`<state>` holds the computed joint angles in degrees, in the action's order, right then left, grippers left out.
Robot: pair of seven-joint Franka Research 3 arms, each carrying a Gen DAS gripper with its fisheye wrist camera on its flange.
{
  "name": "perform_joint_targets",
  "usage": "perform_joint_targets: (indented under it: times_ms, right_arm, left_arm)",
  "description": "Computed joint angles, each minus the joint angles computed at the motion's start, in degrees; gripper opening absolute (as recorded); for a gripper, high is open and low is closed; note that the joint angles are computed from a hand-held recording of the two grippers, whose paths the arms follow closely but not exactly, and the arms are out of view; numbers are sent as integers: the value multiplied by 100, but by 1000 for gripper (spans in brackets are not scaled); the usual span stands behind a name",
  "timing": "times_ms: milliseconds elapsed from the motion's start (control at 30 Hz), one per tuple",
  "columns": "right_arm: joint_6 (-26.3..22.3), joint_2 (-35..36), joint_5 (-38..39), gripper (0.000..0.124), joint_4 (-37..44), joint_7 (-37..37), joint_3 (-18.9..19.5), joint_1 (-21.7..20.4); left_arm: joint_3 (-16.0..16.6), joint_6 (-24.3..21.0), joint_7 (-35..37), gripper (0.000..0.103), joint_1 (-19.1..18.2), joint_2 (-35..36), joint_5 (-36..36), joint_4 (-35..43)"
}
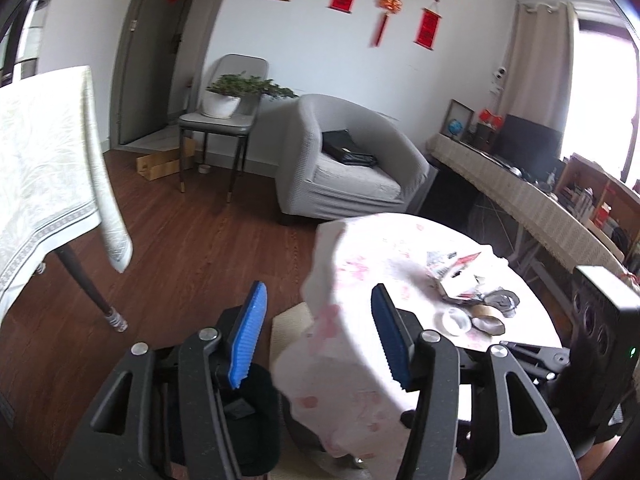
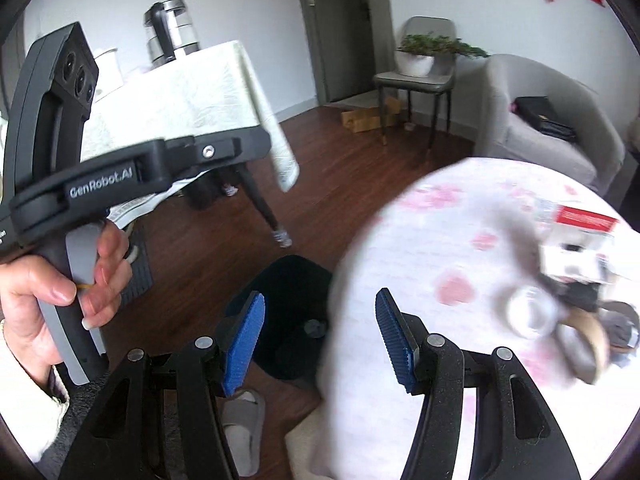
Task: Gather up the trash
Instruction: 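Move both empty grippers back over the table, then grasp the clear plastic lid with the left gripper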
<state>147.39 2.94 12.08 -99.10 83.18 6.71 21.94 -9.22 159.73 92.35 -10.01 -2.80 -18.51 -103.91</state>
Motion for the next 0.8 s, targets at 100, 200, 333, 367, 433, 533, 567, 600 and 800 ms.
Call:
perform_joint_targets:
  times_ms: [100,200,333,367,433,533,567,600,800]
  right_arm:
    - [94,-248,-108,58,-295,142,-94,-100]
    - [182,-515,-128,59,-612,225,-149,-229]
    - [296,-928,-247,59,-1087,330,-189,-415]
    - [317,-1027,-215,59,-1200,302,-212,-459]
    - [309,-1132,-178,59,-1306,261,-251,-553]
    - [309,-1272,-282,59,-1436,260,-279,-708]
    - [304,-1304,-246,59,-1470,210,-302,-739]
    - [295,-1366,-161,59,-1537,86,-361,-770]
    - [162,-1419,80,59,-1566,-184,-434,-914]
  left_arm:
    - [-95,9,-92,60,-66,144,51,127]
    - [-202,-49,-204,61,-115,335,161,331]
    - [-375,-191,-143,65,-177,620,191,656]
    - [-414,-250,-118,66,-188,699,230,745]
    - [-492,-382,-123,67,-215,870,327,936]
    - [-596,-617,-132,70,-266,1125,506,1228]
    - [-618,-700,-169,72,-303,1210,639,1324]
    - [-651,-761,-176,73,-334,1280,729,1397]
    - [-755,-1019,-324,74,-491,1630,1138,1772]
